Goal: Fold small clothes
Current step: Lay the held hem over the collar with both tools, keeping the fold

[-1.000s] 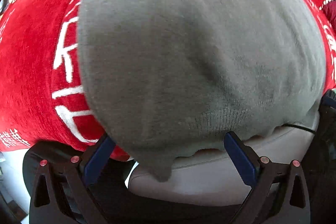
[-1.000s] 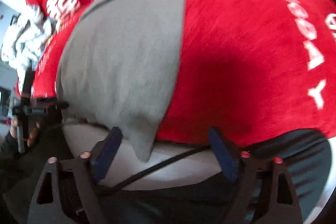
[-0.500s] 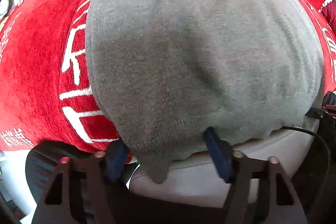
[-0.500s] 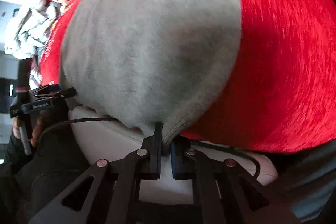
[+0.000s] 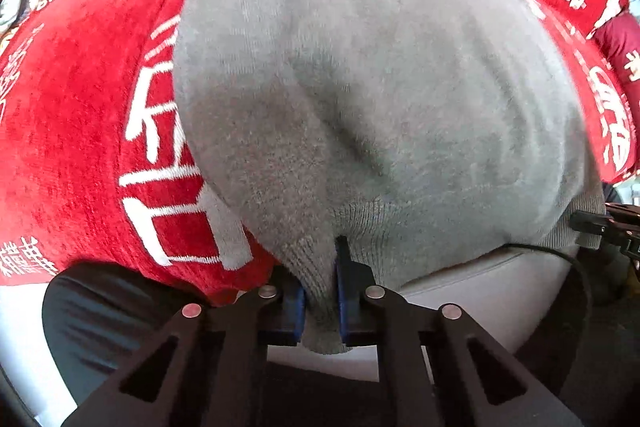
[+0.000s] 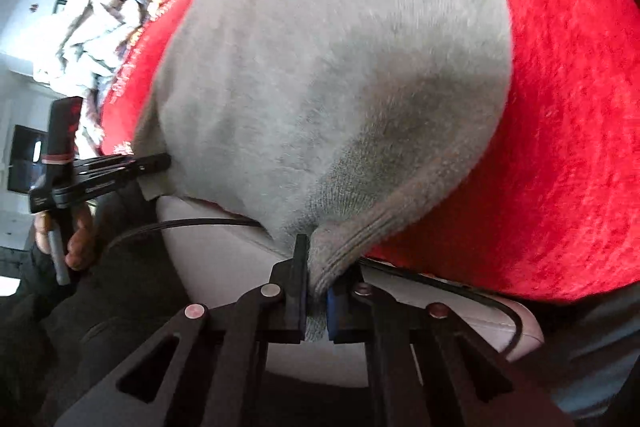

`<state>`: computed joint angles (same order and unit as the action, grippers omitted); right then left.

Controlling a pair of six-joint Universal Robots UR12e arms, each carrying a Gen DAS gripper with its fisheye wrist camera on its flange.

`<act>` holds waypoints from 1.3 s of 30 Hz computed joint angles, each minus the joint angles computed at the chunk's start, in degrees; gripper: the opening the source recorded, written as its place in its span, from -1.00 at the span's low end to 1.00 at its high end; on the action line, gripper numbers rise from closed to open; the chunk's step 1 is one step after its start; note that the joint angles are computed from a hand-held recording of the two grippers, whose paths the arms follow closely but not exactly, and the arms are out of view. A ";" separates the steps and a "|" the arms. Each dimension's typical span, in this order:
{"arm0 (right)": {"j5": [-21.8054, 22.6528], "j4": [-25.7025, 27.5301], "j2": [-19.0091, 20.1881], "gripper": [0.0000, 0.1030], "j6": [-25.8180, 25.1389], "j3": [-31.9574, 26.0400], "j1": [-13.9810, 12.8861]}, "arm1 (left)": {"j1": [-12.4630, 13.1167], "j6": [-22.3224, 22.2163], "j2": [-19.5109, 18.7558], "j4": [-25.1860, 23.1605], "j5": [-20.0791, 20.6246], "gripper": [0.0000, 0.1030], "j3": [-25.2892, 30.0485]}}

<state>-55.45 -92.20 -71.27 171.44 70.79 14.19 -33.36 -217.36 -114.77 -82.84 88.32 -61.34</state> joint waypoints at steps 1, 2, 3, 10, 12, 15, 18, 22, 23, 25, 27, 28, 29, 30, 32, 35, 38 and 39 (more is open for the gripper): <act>0.69 -0.68 -0.31 -0.86 -0.27 0.33 -0.27 | -0.12 -0.18 0.53 1.35 0.48 -0.75 -0.55; 1.90 -1.42 -0.81 -0.86 -0.95 0.88 -0.89 | -0.24 -0.30 1.15 2.33 0.83 -0.75 -1.26; 3.54 -3.03 -1.39 -0.86 -1.06 1.63 -1.38 | -0.36 -0.40 2.01 4.20 1.46 -0.75 -2.31; 11.22 -16.20 -2.76 -0.87 3.66 4.27 -2.92 | -0.81 -0.34 5.47 15.19 7.43 -0.75 -6.73; 11.89 -19.65 -2.96 -0.87 5.78 4.79 -3.24 | -0.50 0.22 6.22 18.63 9.14 -0.75 -7.85; 11.63 -23.30 -2.97 -0.87 8.41 5.16 -3.38 | -0.37 -0.94 5.51 20.85 10.35 -0.75 -7.19; 11.22 -27.41 -2.53 -0.87 12.24 4.97 -3.43 | 0.01 -2.66 4.48 22.52 11.07 -0.75 -6.43; 10.55 -30.93 -1.08 -0.87 16.51 3.18 -3.89 | 0.36 -3.94 2.83 23.61 11.85 -0.75 -4.65; 10.33 -31.85 -0.60 -0.87 17.77 2.63 -3.89 | 0.53 -4.47 2.44 24.15 11.96 -0.75 -4.16; 9.85 -33.23 0.45 -0.87 20.05 1.18 -3.66 | 1.00 -5.50 2.25 25.06 11.62 -0.75 -3.89; 9.59 -34.09 1.68 -0.87 21.51 -0.60 -3.54 | 1.51 -6.34 2.13 25.32 11.07 -0.75 -3.56; 9.44 -34.33 2.12 -0.87 21.99 -1.27 -3.47 | 1.85 -6.74 1.94 25.61 10.78 -0.75 -3.30; 9.24 -34.42 2.80 -0.87 22.48 -2.35 -3.38 | 2.10 -6.87 1.74 25.69 10.69 -0.75 -2.96; 8.93 -34.42 3.57 -0.87 22.73 -3.57 -3.21 | 2.30 -6.88 1.49 25.67 10.77 -0.75 -2.56; 8.07 -34.59 4.86 -0.87 23.42 -5.55 -2.89 | 2.78 -6.68 0.71 25.62 10.93 -0.75 -1.33; 7.11 -34.41 7.12 -0.87 24.71 -8.88 -2.62 | 3.54 -6.33 -0.73 25.29 10.53 -0.75 0.85; 6.40 -34.47 9.41 -0.87 26.21 -12.15 -2.51 | 4.24 -5.80 -2.31 24.64 10.34 -0.75 3.21; 5.97 -34.46 10.14 -0.87 26.57 -13.24 -2.41 | 4.56 -5.69 -3.03 24.41 10.17 -0.75 4.29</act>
<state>-49.48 -126.66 -61.13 198.00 57.56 11.78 -28.80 -223.05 -117.79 -58.43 98.49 -57.06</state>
